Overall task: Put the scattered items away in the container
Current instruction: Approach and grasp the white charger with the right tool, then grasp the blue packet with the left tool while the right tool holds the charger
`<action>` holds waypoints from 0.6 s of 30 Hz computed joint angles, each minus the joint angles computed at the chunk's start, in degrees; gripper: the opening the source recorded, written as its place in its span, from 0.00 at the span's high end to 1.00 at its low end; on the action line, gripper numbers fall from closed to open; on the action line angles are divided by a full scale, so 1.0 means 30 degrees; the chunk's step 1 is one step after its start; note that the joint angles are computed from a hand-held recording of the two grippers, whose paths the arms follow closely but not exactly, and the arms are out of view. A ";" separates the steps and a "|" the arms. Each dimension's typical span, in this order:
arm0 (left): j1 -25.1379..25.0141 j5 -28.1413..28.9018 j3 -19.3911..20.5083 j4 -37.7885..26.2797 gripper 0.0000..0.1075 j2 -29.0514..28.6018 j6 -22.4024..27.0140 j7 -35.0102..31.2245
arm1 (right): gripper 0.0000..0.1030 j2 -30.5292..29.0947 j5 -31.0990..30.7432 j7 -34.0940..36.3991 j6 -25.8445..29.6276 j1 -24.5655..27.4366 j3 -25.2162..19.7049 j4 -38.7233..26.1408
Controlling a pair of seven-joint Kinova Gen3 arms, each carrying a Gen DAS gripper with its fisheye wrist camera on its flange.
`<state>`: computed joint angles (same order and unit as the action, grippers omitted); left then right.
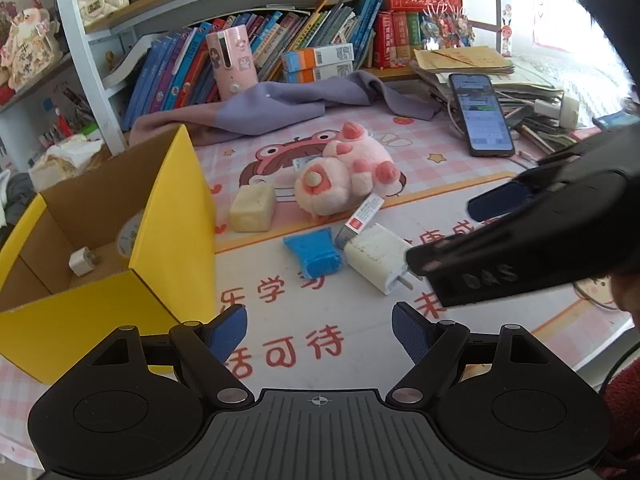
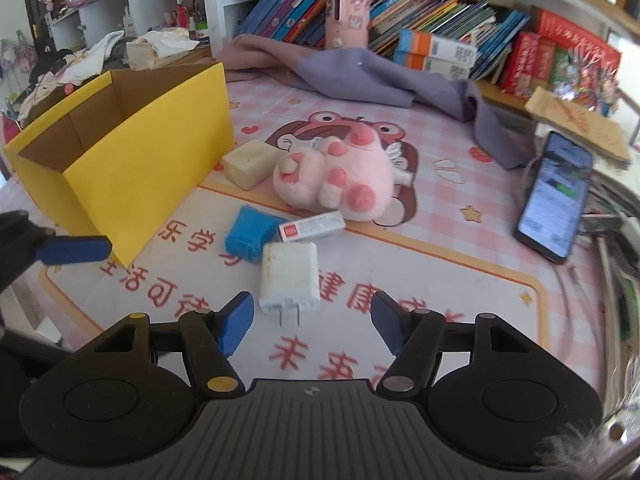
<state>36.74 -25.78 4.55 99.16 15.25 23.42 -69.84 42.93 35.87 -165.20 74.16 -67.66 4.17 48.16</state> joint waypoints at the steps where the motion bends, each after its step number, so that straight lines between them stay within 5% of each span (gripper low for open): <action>1: 0.0184 -0.0186 -0.0125 -0.0147 0.25 0.0084 0.0178 0.0157 | 0.39 0.0042 -0.0180 0.0159 -0.0239 0.0312 -0.0117 -0.0050; 13: 0.0915 -0.0870 -0.0277 -0.1892 0.25 0.1285 0.1904 0.0539 | 0.43 0.1377 -0.2992 0.5971 -0.1386 0.2889 -0.0910 -0.1963; 18: 0.0747 -0.0417 -0.0052 -0.2598 0.25 0.1817 0.2255 0.0306 | 0.60 0.0787 -0.3759 0.6236 -0.2638 0.3280 -0.0656 -0.0534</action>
<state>38.98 -27.03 4.40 91.37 20.70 30.18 -68.92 45.29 24.59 -146.49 66.25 -57.82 2.21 46.55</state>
